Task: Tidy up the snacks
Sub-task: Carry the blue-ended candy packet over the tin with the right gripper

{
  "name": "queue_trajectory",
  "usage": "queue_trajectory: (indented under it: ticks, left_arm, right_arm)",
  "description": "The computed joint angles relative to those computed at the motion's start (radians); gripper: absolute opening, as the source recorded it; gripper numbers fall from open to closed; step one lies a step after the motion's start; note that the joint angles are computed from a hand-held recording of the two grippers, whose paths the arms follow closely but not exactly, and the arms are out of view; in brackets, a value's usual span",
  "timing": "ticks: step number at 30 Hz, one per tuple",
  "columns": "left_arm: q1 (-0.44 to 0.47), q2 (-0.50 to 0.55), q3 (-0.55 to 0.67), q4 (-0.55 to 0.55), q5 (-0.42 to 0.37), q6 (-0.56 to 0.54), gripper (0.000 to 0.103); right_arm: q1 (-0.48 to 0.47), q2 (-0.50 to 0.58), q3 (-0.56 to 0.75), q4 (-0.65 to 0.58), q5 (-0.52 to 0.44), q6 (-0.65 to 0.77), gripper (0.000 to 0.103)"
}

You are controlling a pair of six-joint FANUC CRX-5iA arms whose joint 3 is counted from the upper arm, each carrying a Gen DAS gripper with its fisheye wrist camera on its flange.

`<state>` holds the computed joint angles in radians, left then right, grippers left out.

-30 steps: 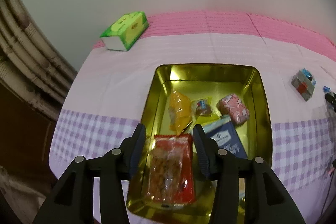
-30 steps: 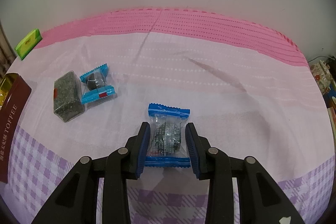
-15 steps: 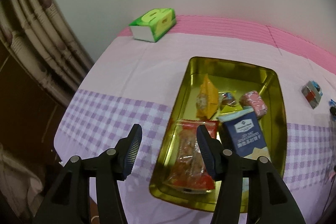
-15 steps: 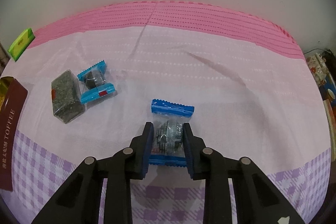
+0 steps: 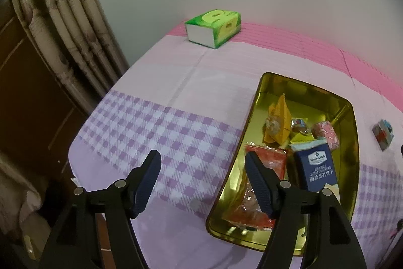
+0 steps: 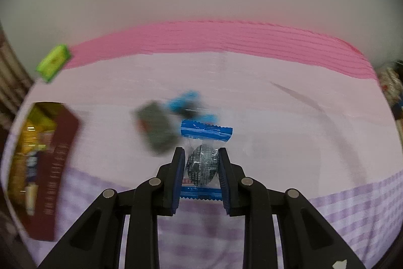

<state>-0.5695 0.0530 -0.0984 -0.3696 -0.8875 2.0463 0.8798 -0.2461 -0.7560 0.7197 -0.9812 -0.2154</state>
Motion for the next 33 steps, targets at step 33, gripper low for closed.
queue_trajectory:
  ticks: [33]
  left_arm:
    - [0.045, -0.008, -0.009, -0.078, -0.011, 0.111, 0.070]
  right_arm:
    - [0.021, 0.425, 0.463, -0.109, 0.223, 0.360, 0.024]
